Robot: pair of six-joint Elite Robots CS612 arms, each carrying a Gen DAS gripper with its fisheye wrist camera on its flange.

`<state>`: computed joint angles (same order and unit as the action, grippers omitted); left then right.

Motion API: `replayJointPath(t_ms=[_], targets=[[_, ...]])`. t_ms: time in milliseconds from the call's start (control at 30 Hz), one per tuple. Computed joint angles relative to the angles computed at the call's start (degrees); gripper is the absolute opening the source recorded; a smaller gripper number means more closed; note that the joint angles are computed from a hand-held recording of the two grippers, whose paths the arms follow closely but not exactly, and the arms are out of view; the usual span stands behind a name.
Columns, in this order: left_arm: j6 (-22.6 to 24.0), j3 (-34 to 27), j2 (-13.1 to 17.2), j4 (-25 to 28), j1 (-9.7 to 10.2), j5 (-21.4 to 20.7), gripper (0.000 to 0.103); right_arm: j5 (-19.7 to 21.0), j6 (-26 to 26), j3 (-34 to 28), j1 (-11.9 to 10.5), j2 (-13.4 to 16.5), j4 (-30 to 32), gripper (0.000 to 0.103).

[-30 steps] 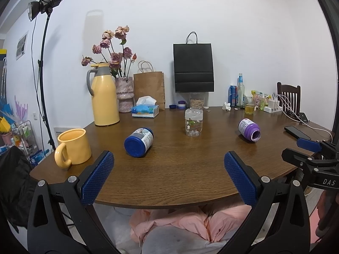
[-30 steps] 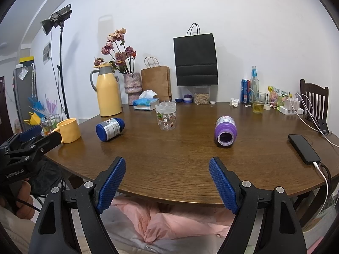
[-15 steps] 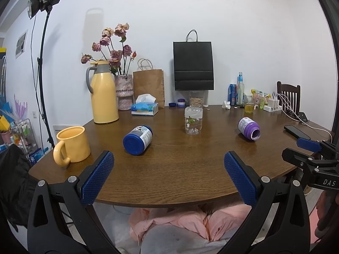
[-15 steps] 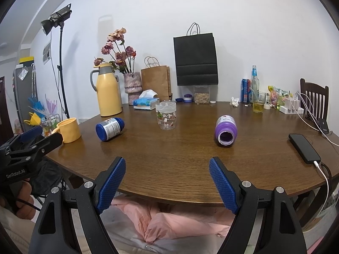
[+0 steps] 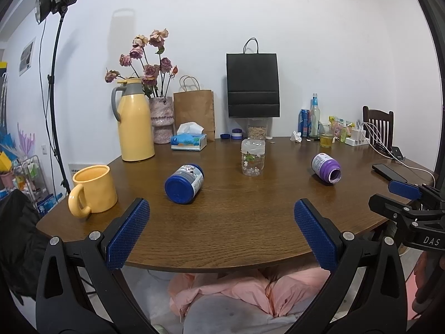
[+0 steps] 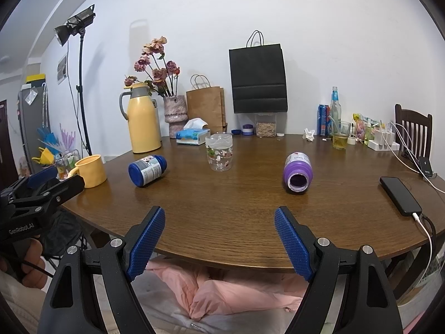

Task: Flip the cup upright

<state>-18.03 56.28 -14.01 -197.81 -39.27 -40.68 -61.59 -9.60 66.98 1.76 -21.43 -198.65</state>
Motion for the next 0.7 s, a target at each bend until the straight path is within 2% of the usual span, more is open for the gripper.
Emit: replayJointPath(t_ms=[700], targets=[[-0.21, -0.11, 0.00, 0.02, 0.06, -0.71, 0.103, 0.39, -0.18, -0.04, 0.09, 0.23, -0.70, 0.085]])
